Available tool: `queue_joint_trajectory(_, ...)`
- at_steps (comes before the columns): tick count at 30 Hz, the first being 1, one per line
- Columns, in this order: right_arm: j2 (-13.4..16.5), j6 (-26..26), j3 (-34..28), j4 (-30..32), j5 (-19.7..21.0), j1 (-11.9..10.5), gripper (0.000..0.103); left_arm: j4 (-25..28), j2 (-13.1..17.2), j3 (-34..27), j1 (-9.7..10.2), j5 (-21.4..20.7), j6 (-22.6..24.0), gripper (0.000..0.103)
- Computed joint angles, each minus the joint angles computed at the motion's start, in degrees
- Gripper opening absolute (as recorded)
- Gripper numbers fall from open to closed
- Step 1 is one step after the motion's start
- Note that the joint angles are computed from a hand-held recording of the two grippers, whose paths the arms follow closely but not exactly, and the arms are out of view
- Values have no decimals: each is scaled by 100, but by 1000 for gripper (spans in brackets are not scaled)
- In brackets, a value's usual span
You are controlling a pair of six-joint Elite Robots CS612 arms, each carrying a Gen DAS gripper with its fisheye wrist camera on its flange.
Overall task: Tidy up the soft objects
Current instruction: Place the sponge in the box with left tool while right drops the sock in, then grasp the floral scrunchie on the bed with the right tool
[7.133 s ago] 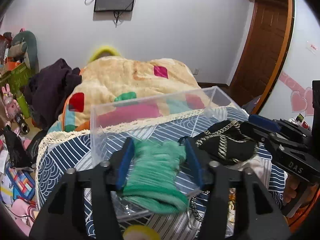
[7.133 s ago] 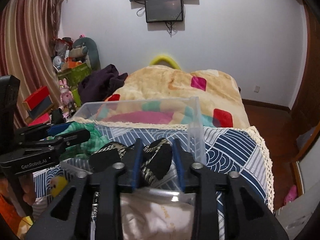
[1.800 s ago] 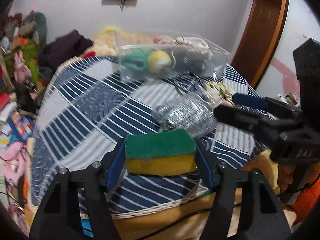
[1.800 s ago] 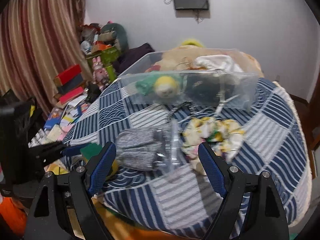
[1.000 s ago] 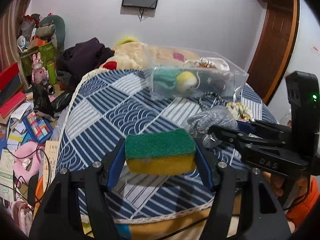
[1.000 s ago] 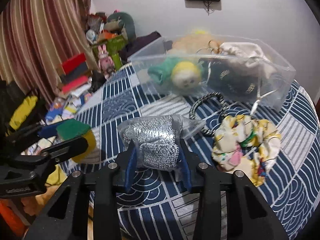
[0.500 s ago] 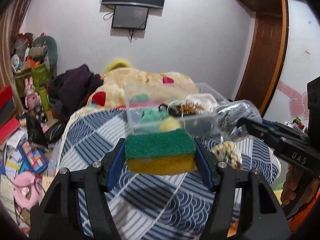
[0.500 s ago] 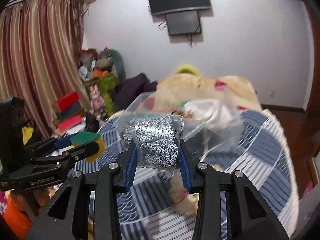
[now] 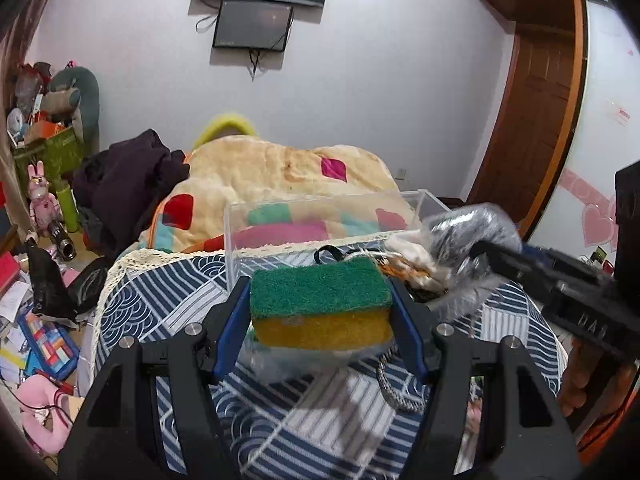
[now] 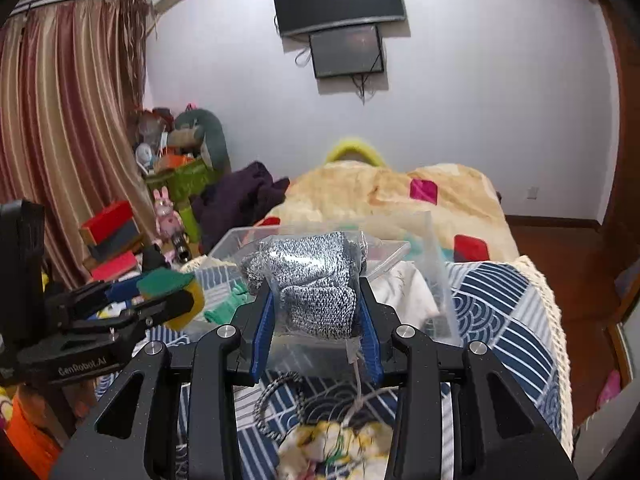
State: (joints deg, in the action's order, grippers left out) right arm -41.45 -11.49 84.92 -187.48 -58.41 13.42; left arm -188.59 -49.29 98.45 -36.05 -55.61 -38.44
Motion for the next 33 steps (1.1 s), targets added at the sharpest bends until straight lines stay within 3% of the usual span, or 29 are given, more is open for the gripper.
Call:
queue_joint_trajectory(7, 142, -430, -289, 548, -392, 135, 35, 317, 220, -401, 218, -386, 0, 65)
queue_joint_trajectory(19, 130, -940, -344, 797, -788, 185, 40, 815, 360, -676, 310, -656, -4, 68)
queue_joint_trajectory(24, 30, -917, -256, 853, -634, 120, 43, 790, 279, -586, 247, -471, 91, 76)
queue_joint_trajectory(27, -45, -884, -143, 745, -497, 68, 50, 673, 198, -487, 181, -333, 169, 78)
queue_joint_trajectory(33, -234, -630, 173, 126, -243, -53, 61, 355, 28, -266, 44, -79, 184, 92)
